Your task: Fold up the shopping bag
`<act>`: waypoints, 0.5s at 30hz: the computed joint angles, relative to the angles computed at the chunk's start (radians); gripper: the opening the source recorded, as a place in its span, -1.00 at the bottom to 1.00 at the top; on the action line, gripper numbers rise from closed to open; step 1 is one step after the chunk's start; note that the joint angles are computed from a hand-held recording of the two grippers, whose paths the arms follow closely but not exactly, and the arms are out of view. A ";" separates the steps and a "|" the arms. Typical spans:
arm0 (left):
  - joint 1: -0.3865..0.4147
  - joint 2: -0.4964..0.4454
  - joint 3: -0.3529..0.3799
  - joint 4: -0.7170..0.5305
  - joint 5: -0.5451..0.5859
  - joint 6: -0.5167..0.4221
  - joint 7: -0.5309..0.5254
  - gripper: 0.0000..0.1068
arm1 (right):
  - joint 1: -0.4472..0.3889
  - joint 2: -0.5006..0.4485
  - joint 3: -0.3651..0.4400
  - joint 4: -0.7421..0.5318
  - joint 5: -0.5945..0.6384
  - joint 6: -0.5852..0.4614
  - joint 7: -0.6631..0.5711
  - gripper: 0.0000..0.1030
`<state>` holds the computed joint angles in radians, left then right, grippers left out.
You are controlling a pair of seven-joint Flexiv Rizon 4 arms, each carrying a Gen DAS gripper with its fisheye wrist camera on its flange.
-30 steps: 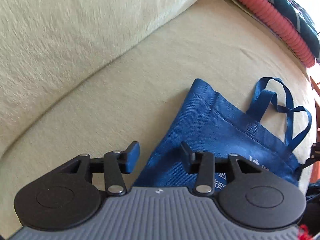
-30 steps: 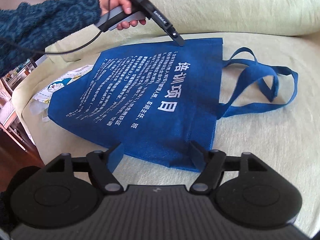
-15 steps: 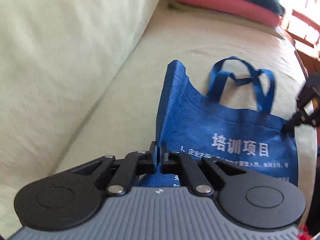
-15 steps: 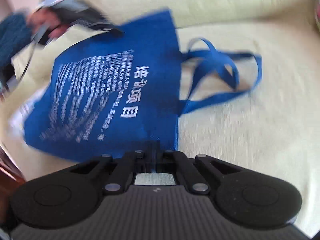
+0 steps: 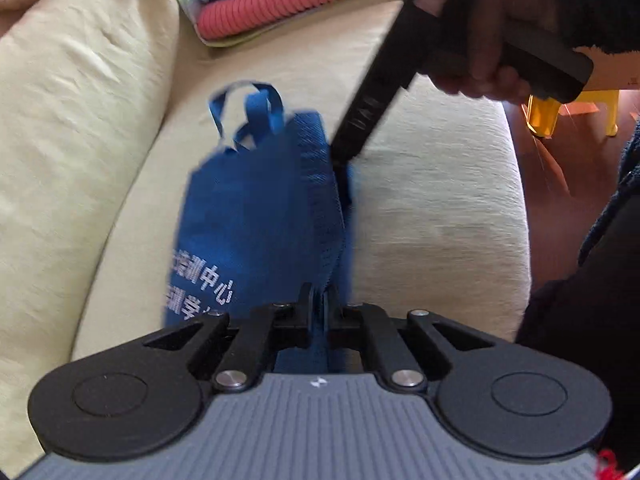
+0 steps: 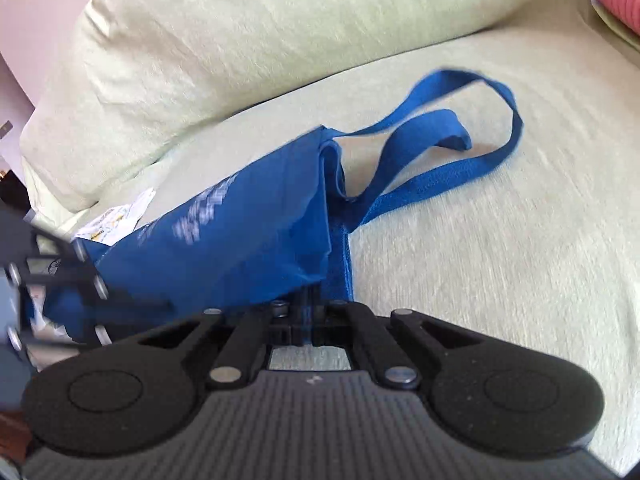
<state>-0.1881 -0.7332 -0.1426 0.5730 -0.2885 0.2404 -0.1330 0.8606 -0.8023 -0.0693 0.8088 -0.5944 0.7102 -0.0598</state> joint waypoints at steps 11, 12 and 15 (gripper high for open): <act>-0.041 0.006 0.022 0.021 0.067 0.107 -0.006 -0.96 | 0.025 0.102 0.020 0.152 -0.067 -0.026 0.020 -0.98; -0.045 0.022 0.023 0.054 0.086 0.136 0.041 -0.96 | 0.023 0.101 0.022 0.152 -0.071 -0.026 0.018 -0.98; -0.059 0.048 0.035 0.109 0.139 0.196 0.132 -0.96 | 0.020 0.089 0.031 0.126 -0.067 -0.045 0.000 -0.98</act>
